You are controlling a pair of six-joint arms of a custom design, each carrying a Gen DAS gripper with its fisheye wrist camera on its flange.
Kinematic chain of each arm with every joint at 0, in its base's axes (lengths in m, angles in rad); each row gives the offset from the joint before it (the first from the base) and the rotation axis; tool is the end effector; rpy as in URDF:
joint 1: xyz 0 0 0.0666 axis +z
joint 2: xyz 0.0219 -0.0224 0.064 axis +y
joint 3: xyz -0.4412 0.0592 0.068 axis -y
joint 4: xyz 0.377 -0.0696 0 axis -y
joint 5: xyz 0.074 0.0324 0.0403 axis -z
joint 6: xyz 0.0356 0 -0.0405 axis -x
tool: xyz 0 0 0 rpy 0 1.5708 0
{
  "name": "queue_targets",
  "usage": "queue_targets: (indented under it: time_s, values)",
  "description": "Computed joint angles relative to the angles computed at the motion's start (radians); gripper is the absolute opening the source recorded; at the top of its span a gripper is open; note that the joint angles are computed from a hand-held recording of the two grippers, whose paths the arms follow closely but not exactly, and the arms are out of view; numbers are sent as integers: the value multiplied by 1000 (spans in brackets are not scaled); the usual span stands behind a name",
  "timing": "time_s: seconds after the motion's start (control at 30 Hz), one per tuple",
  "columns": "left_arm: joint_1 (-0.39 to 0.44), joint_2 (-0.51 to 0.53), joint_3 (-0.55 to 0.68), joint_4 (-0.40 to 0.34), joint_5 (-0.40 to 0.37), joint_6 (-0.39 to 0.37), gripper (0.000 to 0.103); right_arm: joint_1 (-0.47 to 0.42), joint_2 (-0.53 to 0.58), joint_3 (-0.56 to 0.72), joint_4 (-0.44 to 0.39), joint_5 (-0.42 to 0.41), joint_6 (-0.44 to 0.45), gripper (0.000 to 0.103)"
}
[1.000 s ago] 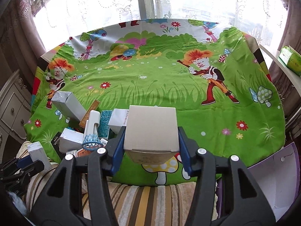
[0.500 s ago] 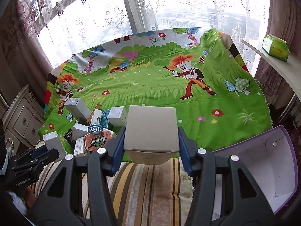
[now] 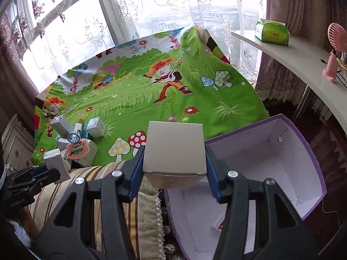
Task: Organize rigid objects
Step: 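Carry both boxes into the purple-rimmed storage box and open both tools, then move both open tools back over the pile of boxes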
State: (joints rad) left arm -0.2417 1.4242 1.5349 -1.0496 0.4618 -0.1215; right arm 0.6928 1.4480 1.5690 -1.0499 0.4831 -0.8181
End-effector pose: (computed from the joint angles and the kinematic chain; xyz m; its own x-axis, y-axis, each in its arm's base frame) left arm 0.4445 -0.1263 0.5331 -0.7207 0.2894 -0.6299 0.5613 0.7769 -0.2853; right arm 0.3745 0.2888 0.5377 -0.6779 0.2773 -0.6808 0.2095 0.9606 0.1826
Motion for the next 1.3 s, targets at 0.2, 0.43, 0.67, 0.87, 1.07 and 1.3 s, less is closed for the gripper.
queue_targets:
  time_s: [0.2,0.43,0.67,0.87,1.07,1.3]
  values:
    - [-59,19,19,-40,14,-21,42,-24,-59,-75,-38,25,-56,56]
    - [-128,46,44,-78,27,-40,42,-50,-103,-126,-87,62,-105,56]
    - [-185,64,60,-99,48,-57,42,-75,-139,-155,-146,107,-155,56]
    - [-223,82,73,-128,70,-68,43,-92,-159,-168,-184,129,-189,56]
    - [-218,82,68,-128,74,-64,45,-105,-175,-180,-190,128,-202,56]
    - [-210,79,63,-125,76,-56,45,-103,-170,-180,-182,115,-193,61]
